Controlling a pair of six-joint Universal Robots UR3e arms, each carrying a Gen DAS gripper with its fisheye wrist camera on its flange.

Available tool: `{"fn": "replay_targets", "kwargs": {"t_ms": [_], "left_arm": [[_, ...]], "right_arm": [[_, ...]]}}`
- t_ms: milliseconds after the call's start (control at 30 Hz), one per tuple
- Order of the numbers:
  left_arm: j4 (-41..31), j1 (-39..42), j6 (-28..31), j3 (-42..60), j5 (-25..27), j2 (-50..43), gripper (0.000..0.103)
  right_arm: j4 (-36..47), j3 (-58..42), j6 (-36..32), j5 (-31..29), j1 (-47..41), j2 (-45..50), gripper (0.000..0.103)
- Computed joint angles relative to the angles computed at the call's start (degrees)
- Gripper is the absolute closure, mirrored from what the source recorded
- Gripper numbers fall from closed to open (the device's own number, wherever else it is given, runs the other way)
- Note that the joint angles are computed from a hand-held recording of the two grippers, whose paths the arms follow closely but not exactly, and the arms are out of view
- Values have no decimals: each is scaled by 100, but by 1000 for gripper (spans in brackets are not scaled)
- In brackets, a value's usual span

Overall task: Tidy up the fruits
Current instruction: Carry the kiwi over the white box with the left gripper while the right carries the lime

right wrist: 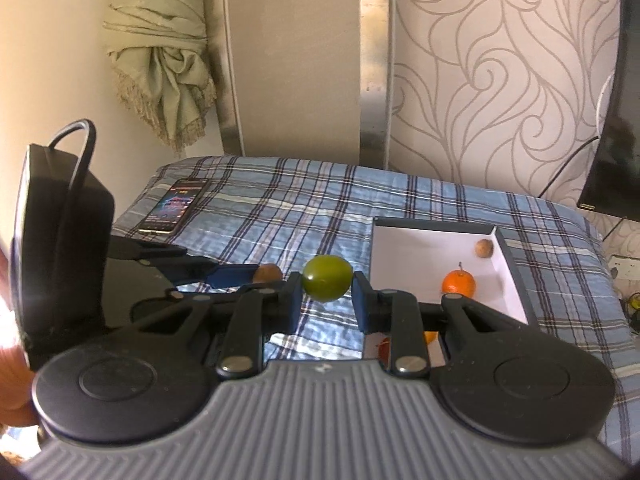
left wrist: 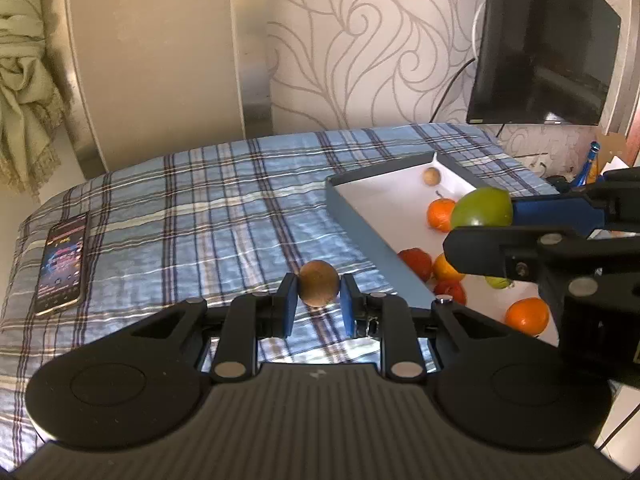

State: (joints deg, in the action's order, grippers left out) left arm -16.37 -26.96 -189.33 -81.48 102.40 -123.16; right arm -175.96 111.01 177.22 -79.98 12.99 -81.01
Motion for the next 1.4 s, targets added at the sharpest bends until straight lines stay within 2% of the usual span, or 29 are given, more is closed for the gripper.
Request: {"fn": "replay_targets", "kwargs": {"t_ms": [600,1400], "left_arm": [[-157,-147,247,781,-292,-450,76],[-870,-447,489,2719,-673,-1606,76]], "right_arm": [[-162,515,116,-218,-283,-469,74],[-64,1473,236,-578,-874,-1522,74]]}}
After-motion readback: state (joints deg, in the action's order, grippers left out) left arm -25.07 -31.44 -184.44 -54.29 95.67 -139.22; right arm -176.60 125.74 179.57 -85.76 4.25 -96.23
